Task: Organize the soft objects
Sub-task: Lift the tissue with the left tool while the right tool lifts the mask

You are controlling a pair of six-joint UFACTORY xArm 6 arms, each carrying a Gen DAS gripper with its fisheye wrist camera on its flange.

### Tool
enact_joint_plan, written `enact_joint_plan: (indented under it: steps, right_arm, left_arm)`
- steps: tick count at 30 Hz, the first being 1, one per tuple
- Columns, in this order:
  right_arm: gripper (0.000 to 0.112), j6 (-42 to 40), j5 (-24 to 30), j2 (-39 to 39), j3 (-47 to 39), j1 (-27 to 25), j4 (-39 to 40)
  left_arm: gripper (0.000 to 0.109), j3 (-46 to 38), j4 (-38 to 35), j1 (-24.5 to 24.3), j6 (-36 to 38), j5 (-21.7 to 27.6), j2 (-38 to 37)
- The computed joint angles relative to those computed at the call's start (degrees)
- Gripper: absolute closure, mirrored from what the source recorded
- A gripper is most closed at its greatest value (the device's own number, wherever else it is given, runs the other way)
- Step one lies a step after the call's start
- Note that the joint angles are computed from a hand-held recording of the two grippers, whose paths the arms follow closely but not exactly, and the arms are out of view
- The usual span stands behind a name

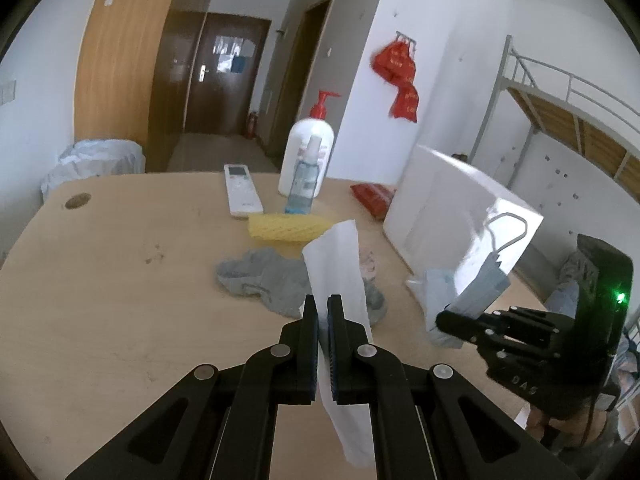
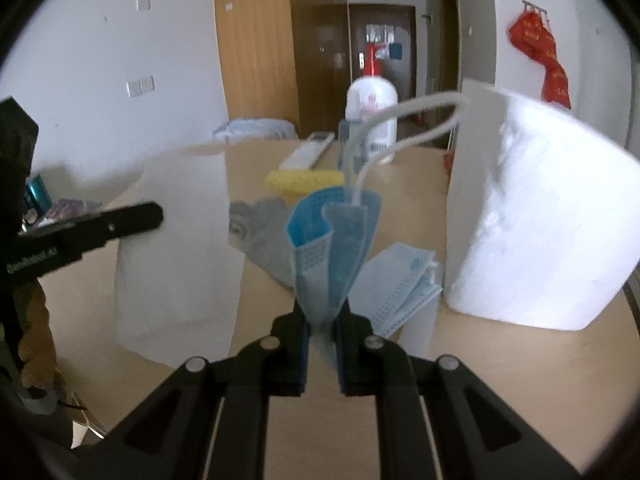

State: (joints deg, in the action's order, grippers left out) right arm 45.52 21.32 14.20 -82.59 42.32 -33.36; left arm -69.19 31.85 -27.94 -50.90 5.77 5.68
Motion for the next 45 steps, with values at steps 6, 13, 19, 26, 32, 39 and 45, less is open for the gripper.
enact_joint_plan:
  steps: [6, 13, 19, 26, 32, 39, 45]
  right_arm:
    - [0.098, 5.6, -2.2, -4.4, 2.6, 0.2, -5.5]
    - [0.098, 14.5, -4.7, -9.4, 5.5, 0.4, -15.1]
    - [0.098, 21.4, -5.6, -10.9, 5.6, 0.4, -22.3]
    - [0.098, 28.7, -5.3, -13.3, 7.0, 0.8, -30.3]
    - [0.098, 34.7, -3.9, -16.4, 9.4, 1.3, -36.5]
    - [0.098, 41.4, 1.4, -20.8, 12.6, 2.3, -42.9]
    - [0.098, 44.9, 8.3, -25.5, 16.6, 3.2, -45.2]
  left_arm:
    - [0.104, 0.0, 9.1, -0.6, -7.4, 0.5, -2.9]
    - [0.104, -0.6, 20.2, -2.3, -16.6, 3.0, -6.5]
    - [0.104, -0.5, 28.7, -4.2, -23.2, 5.0, -9.5]
    - [0.104, -0.1, 33.6, -6.5, -26.3, 6.3, -12.0]
    - [0.104, -1.3, 34.7, -8.2, -26.0, 7.0, -12.0]
    - [0.104, -5.4, 33.2, -10.4, -22.8, 5.9, -8.4]
    - [0.104, -11.0, 27.8, -12.5, -16.5, 4.0, -2.9]
